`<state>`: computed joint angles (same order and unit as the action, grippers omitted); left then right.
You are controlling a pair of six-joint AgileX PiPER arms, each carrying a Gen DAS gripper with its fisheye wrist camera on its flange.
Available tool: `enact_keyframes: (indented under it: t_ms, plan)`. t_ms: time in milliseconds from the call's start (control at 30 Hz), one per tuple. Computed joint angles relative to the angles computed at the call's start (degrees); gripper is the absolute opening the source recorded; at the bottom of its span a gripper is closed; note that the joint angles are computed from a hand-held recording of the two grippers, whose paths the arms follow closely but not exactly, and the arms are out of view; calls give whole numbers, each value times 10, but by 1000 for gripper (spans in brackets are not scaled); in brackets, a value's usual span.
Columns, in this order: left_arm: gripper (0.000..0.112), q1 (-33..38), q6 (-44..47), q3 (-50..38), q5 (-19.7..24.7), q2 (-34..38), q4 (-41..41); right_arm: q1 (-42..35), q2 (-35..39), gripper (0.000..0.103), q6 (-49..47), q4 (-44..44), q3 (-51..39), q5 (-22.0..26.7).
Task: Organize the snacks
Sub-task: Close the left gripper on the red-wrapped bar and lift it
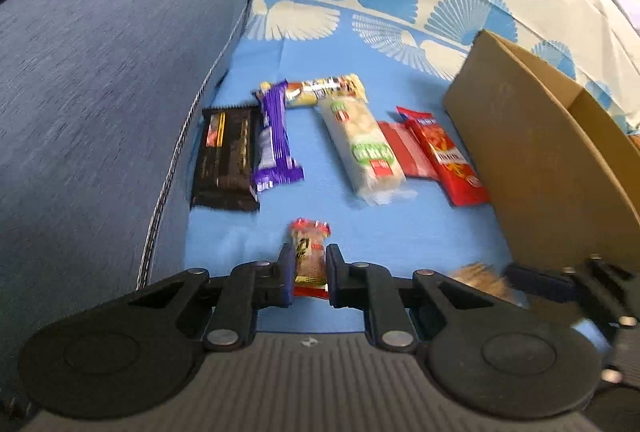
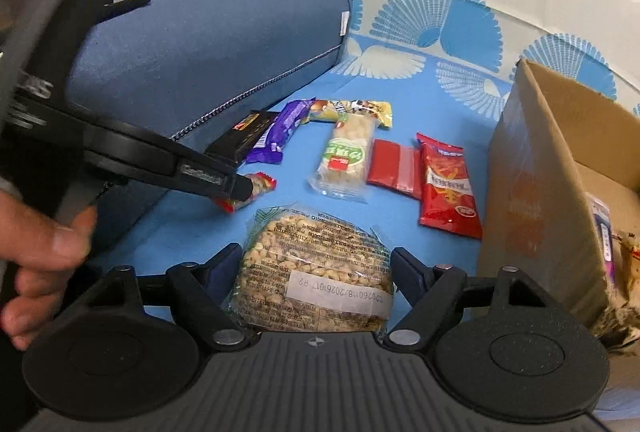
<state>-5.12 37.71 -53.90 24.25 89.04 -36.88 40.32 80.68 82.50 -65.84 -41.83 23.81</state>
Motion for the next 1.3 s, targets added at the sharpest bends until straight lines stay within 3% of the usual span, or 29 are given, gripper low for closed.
enact_keyframes:
  t_ms: [167, 267, 400, 500, 800, 1000, 1300]
  plan:
    - [17, 25, -26, -17, 85, -2, 27, 2, 11, 90, -56, 62, -8, 9]
    - [18, 18, -47, -14, 77, -5, 48, -9, 2, 90, -78, 98, -7, 1]
    - [30, -3, -80, -18, 74, 1, 93, -16, 3, 90, -106, 135, -8, 5]
    - [33, -10, -82, -22, 77, 9, 105, -20, 6, 91, -146, 178, -11, 5]
    - [32, -33, -108, -11, 50, 5, 141, -20, 11, 86, -168, 193, -10, 7]
    - [19, -29, -94, -10, 50, 5, 126, -18, 9, 83, -167, 186, -10, 10]
    - [18, -28, -65, 6, 35, -10, 99, -11, -10, 83, -117, 136, 1, 10]
